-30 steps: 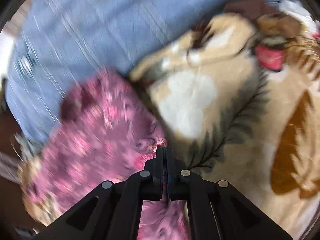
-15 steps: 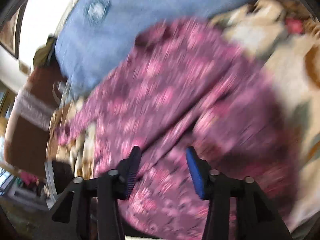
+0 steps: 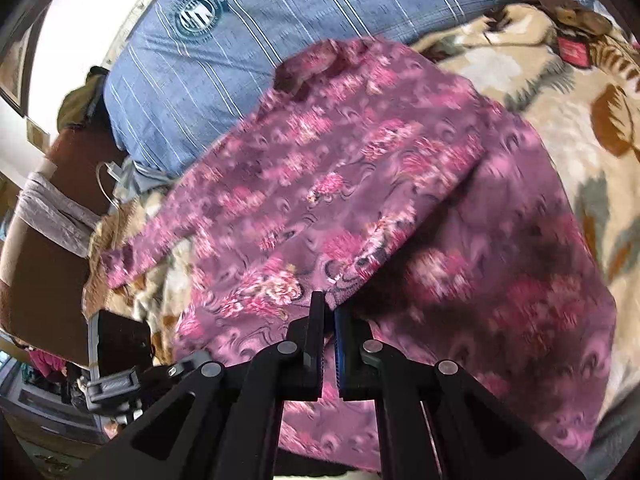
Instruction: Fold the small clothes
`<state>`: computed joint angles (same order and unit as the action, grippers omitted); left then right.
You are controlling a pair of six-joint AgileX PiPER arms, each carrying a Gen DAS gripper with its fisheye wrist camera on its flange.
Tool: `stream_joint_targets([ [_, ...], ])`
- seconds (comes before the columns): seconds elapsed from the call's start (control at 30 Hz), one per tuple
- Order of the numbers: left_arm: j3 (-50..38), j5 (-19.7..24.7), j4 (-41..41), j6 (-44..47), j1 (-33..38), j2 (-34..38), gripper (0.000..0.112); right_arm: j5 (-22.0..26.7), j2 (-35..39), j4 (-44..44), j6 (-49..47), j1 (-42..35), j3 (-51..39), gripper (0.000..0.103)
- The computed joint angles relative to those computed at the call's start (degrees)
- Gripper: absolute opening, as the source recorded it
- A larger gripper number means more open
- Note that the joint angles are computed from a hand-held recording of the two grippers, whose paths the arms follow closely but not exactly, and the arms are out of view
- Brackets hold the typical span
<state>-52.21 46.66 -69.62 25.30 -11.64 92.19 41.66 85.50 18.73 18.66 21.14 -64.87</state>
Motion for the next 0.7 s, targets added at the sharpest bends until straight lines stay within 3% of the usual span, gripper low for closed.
stream_joint_targets([
  [0.03, -0.5, -3.0, 4.5, -3.5, -2.0, -0.4, 0.012, -0.1, 1.9, 0.2, -1.4, -0.1, 0.3, 0.007],
  [0.1, -1.5, -3.8, 7.9, -5.9, -3.5, -1.9, 0.018, -0.1, 5.8, -1.3, 0.0, 0.4, 0.2, 0.010],
  [0.2, -1.0, -2.5, 8.3, -4.4, -3.4, -5.8, 0.035, -2.8, 1.7, -2.9, 3.3, 1.1, 2.8, 0.017],
  [0.27, 0.8, 1.2, 4.7, -0.6, -1.1, -9.2, 0.035, -2.1, -2.0, -9.2, 8.7, 3.7, 1.8, 0.034],
  [0.3, 2.2, 1.5, 4.2, -0.4, 0.3, -11.9, 0.037, -1.9, -3.3, -10.1, 8.4, 4.6, 0.8, 0.037],
  [0.4, 2.8, -2.6, 11.1, -8.0, 3.0, -18.0, 0.040, -2.2, -5.1, -11.6, 7.2, 7.5, -3.1, 0.053],
  [0.47, 4.1, -5.2, 15.9, -12.9, 7.6, -21.9, 0.051, -2.7, -3.3, -11.4, 5.5, 9.1, -7.0, 0.061],
  [0.53, 5.0, -6.6, 19.6, -17.0, 13.7, -24.1, 0.055, -3.0, 0.5, -17.3, 9.7, 12.8, -12.0, 0.063],
  [0.63, 4.2, -5.9, 18.1, -17.0, 23.2, -21.2, 0.057, -3.4, 5.5, -28.1, 19.2, 17.3, -17.4, 0.064],
  [0.7, 3.2, -6.9, 15.2, -16.7, 28.5, -17.8, 0.059, -2.4, 10.4, -28.8, 19.3, 18.5, -23.0, 0.064],
])
